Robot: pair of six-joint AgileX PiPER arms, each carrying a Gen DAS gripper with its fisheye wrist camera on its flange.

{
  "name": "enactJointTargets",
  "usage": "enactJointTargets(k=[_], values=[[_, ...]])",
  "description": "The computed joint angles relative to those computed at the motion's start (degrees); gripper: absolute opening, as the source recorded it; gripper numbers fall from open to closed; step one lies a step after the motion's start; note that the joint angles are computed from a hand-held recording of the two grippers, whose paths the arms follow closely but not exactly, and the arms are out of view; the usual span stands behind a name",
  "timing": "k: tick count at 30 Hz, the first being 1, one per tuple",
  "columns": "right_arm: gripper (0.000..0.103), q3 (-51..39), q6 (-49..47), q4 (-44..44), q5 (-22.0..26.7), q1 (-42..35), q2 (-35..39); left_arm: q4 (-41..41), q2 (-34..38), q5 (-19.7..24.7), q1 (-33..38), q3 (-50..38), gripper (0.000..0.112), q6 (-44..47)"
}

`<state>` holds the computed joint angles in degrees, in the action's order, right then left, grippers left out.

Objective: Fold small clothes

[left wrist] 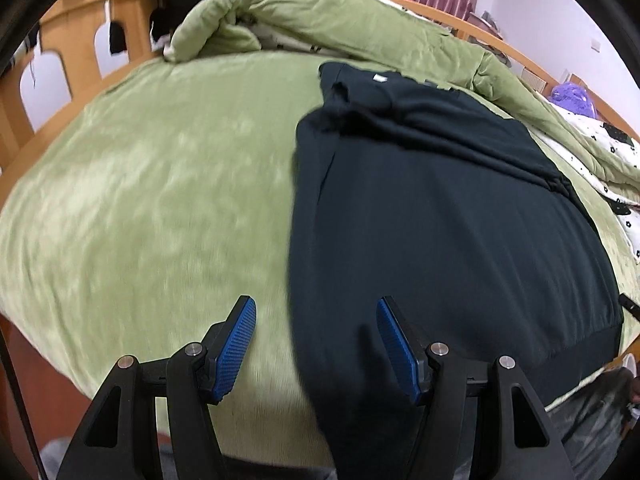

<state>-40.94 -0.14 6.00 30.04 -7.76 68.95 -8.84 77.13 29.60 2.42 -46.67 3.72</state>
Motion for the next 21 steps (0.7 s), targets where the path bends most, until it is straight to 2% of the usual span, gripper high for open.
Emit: enactJointTargets(k=[4,9,12,14,17,19,20,21], values=[[0.056,1.47,-5.96,7.13,0.43,-2.59,-0.39,-8.56,-0.59,0.0,3.14,3.43,0.059,8.23],[0.056,3.11,-3.94,5.36,0.43,-0.84,-1.3,-13.52,-2.43,-1.77,3.16,7.27,0.059,12.95],[0.056,3.53,-1.67,3.2,1.14,1.18,-1.01,-13.75,-2.12,-2.39,2.01,7.74,0.058,12.48],[0.054,3.43,1.43,0.14,1.45,2.81,-0.36,-10.6,-2.02,-3.33,0.22,7.89,0.056,9.09],[0.049,2.71,1.12,0.68,2.23,3.53,0.75,-9.15,-2.05,-3.99,-1.49,7.97,0.039,7.6],[0.034,2.51,-1.07,2.35,2.48,3.52,1.05,-9.58,-2.18,-3.5,-1.77,7.71,0.024,7.57],[0.032,2.52,0.11,0.83,2.25,4.62,0.8,-8.52,-2.21,-3.55,-2.18,7.48,0.02,6.16],[0.026,2.7,1.94,-1.05,1.93,5.68,0.38,-7.28,-2.57,-3.7,-2.4,7.44,0.01,4.77]])
